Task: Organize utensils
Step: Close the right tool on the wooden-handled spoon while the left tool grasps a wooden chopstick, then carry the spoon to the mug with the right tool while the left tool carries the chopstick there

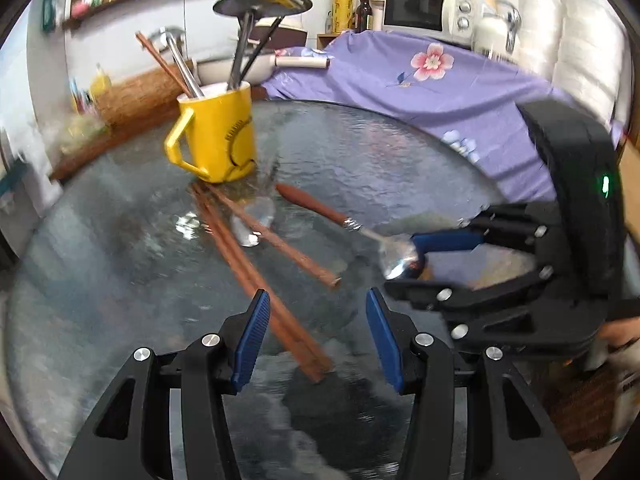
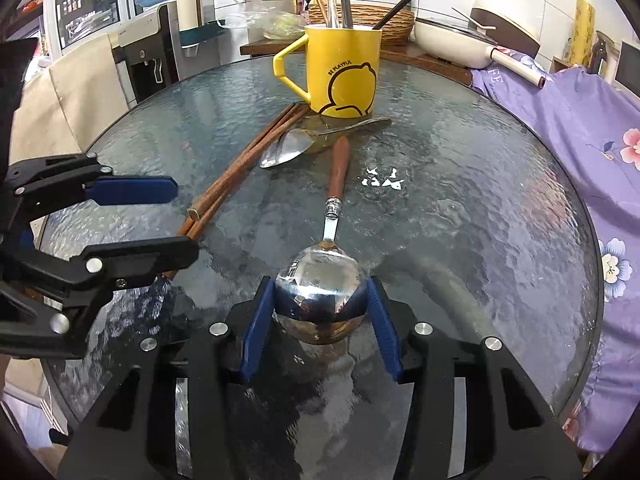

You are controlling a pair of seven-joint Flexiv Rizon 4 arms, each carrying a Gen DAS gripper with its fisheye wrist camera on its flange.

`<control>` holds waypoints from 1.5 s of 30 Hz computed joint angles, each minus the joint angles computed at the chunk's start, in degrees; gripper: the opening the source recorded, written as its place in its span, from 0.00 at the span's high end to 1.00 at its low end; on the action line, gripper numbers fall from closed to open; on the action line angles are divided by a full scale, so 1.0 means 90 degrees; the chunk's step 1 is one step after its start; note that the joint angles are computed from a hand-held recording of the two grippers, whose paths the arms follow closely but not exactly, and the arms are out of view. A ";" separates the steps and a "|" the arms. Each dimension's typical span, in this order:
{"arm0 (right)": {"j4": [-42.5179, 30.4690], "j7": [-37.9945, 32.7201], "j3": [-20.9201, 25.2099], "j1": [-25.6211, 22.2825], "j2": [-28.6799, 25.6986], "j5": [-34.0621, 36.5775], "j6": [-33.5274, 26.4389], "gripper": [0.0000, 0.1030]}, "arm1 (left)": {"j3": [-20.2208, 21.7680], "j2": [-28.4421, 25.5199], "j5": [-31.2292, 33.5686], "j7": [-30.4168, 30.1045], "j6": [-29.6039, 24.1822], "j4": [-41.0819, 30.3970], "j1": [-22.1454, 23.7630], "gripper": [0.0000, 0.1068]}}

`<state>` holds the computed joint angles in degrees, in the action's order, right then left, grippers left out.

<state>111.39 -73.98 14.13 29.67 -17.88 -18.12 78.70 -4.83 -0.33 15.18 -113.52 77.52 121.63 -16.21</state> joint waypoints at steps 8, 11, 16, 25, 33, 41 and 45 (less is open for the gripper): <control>0.0158 0.0039 -0.0069 -0.0012 0.0058 -0.0063 0.0200 0.54 | 0.0004 -0.0150 -0.0294 -0.0553 -0.0409 -0.0248 -0.0017 0.61; 0.0170 0.0055 -0.0067 -0.0016 0.0058 -0.0083 0.0219 0.54 | 0.0025 -0.0210 -0.0366 -0.0676 -0.0493 -0.0312 -0.0032 0.70; 0.0219 0.0077 -0.0090 -0.0009 0.0074 -0.0130 0.0283 0.54 | 0.0087 -0.0235 0.0224 -0.1384 -0.0827 -0.0569 -0.0099 0.80; 0.0249 0.0046 -0.0045 -0.0055 0.0106 -0.0118 0.0261 0.54 | 0.0086 0.0010 0.1029 -0.2253 -0.1130 -0.0593 -0.0059 0.87; 0.0110 -0.0925 0.0600 -0.0553 0.0259 0.0743 -0.0024 0.54 | -0.0238 0.0833 0.2256 -0.3101 -0.1805 -0.0538 0.0181 0.91; -0.0075 -0.1915 0.0794 -0.0673 0.0641 0.1793 -0.0190 0.54 | -0.0696 0.1611 0.2964 -0.3694 -0.1824 -0.0482 0.0856 0.93; -0.0232 -0.2479 0.0889 -0.0718 0.0836 0.2318 -0.0279 0.54 | -0.0985 0.1912 0.3308 -0.3852 -0.1824 -0.0554 0.1182 0.93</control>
<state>109.30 -96.29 22.13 23.21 -10.36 2.74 76.19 -13.69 16.88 44.95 -148.18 61.11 116.64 -5.58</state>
